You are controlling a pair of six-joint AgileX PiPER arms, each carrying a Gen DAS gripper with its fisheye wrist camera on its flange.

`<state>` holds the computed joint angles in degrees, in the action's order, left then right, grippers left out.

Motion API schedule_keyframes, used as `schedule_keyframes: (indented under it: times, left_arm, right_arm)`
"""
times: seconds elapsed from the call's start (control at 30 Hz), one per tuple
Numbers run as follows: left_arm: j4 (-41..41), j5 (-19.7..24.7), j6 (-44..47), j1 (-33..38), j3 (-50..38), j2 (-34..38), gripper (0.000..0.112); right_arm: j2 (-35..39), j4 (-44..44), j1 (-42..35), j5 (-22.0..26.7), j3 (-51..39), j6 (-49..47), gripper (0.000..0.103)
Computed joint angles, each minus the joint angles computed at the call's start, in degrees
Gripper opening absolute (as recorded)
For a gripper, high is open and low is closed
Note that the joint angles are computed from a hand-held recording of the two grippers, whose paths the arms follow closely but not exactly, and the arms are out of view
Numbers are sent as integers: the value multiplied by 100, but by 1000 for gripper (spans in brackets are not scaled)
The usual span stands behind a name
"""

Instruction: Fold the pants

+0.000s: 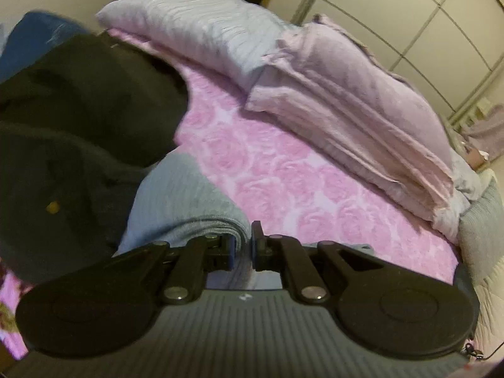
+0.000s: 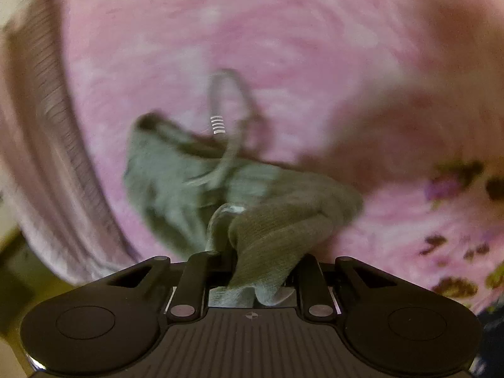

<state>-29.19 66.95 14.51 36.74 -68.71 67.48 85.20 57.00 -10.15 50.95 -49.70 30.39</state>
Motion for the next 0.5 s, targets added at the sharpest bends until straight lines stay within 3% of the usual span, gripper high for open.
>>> schedule_keyframes:
  times: [0.13, 0.33, 0.5]
  left_arm:
    - [59, -180, -457, -772, -772, 486, 6]
    - [-503, -383, -1003, -1671, -2343, 1284, 6]
    - [-1265, -898, -888, -2122, -2428, 1266, 7]
  right_arm:
    - [-282, -1192, -355, 170, -1607, -36, 11]
    - [-145, -657, -1677, 656, -4142, -850, 10]
    - [-21, -376, -2741, 1192, -5763, -1204, 11]
